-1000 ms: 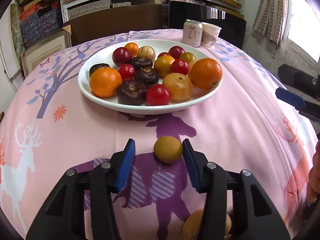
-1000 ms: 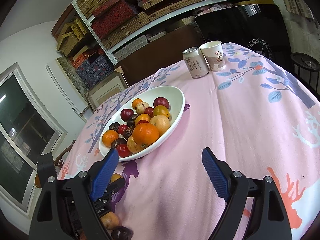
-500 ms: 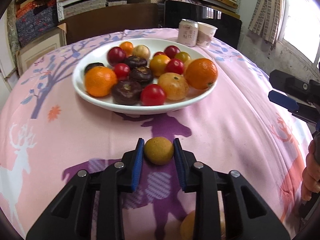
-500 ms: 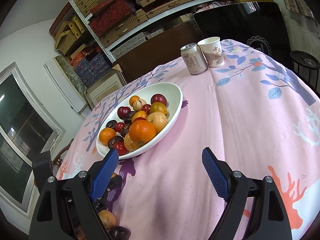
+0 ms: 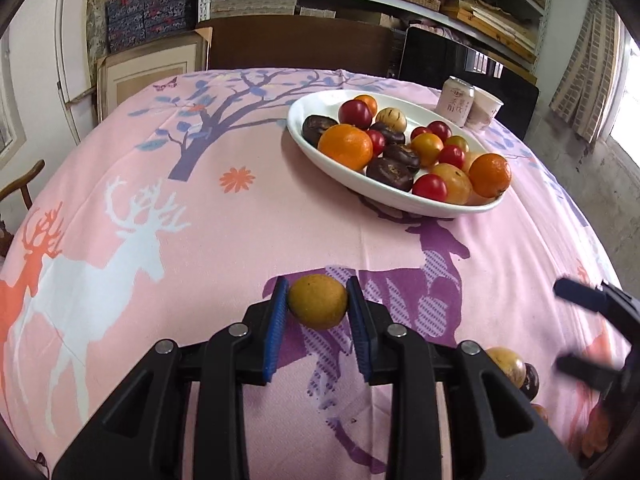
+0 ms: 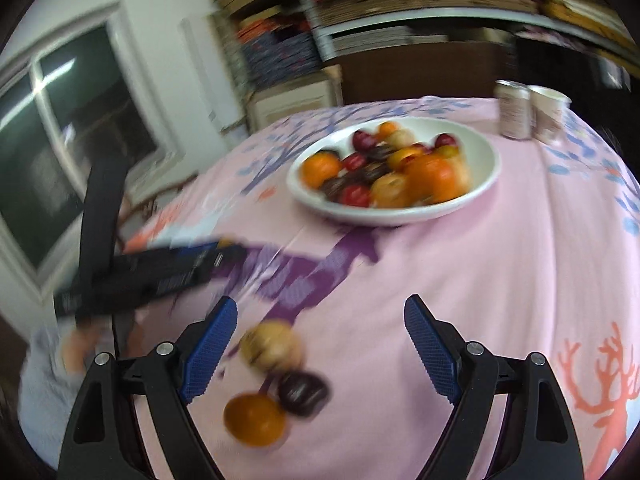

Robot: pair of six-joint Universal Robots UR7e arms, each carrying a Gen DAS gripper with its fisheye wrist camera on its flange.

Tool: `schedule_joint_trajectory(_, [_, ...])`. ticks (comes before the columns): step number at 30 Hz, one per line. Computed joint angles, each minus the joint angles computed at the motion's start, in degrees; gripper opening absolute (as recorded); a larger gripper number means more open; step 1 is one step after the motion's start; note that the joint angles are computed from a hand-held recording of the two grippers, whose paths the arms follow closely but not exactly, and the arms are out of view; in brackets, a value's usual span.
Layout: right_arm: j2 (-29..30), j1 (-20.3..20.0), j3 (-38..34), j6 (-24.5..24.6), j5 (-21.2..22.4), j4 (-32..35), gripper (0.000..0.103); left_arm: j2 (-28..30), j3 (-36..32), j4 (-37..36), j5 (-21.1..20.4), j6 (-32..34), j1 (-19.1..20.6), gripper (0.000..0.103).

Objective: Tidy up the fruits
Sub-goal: 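Grasp a large pale yellow pear with the right gripper while the left gripper holds its fruit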

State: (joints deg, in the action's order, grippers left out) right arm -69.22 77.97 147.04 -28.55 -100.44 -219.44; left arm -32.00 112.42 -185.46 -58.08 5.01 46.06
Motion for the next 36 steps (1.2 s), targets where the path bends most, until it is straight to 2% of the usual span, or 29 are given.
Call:
schedule_joint_trajectory(2, [4.2,3.39,-0.68,-4.31,-5.18,-2.43,0.087,-0.06,0.33,-0.09,-0.3,0.48,-0.15,0.029])
schedule_joint_trajectory(3, [5.14,4.15,-0.88,-5.21,-6.24,-2.77,0.087,-0.05,0.39,-0.13,-0.2,0.64,-0.23,0.029])
schedule_joint_trajectory(5, [5.56,4.5,-1.48,-5.14,-7.19,-1.48,0.087,-0.16,0.49,-0.14,-0.27,0.68,-0.26,0.029])
schedule_joint_trajectory(7, [6.05,4.19,-2.3,-2.73,-9.95,-1.91,0.088,-0.28,0.55,-0.14,-0.57,0.6,-0.19,0.029])
schedule_joint_trajectory(8, [4.96,3.12,-2.3,-0.5,-9.5,-1.41,0.088,-0.33,0.59,-0.18,-0.61,0.63,-0.2,0.029])
schedule_joint_trajectory(11, [3.21,0.41,-0.98,3.99,-7.98,-8.3,0.088,-0.35,0.61,-0.17,-0.82,0.73,-0.24,0.029])
schedule_joint_trajectory(14, [0.18,-2.5,0.66,7.42,-3.45,-9.58,0.088,-0.19,0.5,0.19,-0.71,0.72,-0.35,0.029])
schedule_joint_trajectory(16, [0.09,-2.47,0.61,7.46,-3.81,-8.95,0.088,-0.04,0.37,0.52,-0.45,0.71,-0.39,0.029])
schedule_joint_trajectory(22, [4.01,0.53,-1.23,2.16,-7.5,-8.47,0.088,0.25,0.07,1.12,-0.21,0.74,-0.41,0.029])
schedule_joint_trajectory(24, [4.84,1.2,-1.39,0.84,-8.15,-8.6,0.086,0.32,0.06,1.24,-0.24,0.83,-0.42,0.029])
schedule_joint_trajectory(26, [5.15,1.68,-1.6,0.3,-8.38,-7.94,0.079,0.45,0.04,1.4,-0.21,0.97,-0.51,0.029])
schedule_joint_trajectory(29, [5.33,2.0,-1.91,0.08,-8.8,-6.73,0.078,0.65,0.0,1.63,-0.08,1.15,-0.68,0.029])
schedule_joint_trajectory(31, [4.91,1.83,-2.09,0.62,-9.04,-5.62,0.078,0.69,0.06,1.57,0.01,1.19,-0.74,0.029])
schedule_joint_trajectory(34, [3.85,0.43,-1.79,4.57,-10.37,-8.41,0.078,0.73,0.03,1.69,-0.09,0.9,-0.76,0.029])
schedule_joint_trajectory(36, [2.11,-1.26,-1.4,7.13,-8.61,-6.44,0.078,0.78,-0.06,1.85,-0.14,0.93,-0.79,0.029])
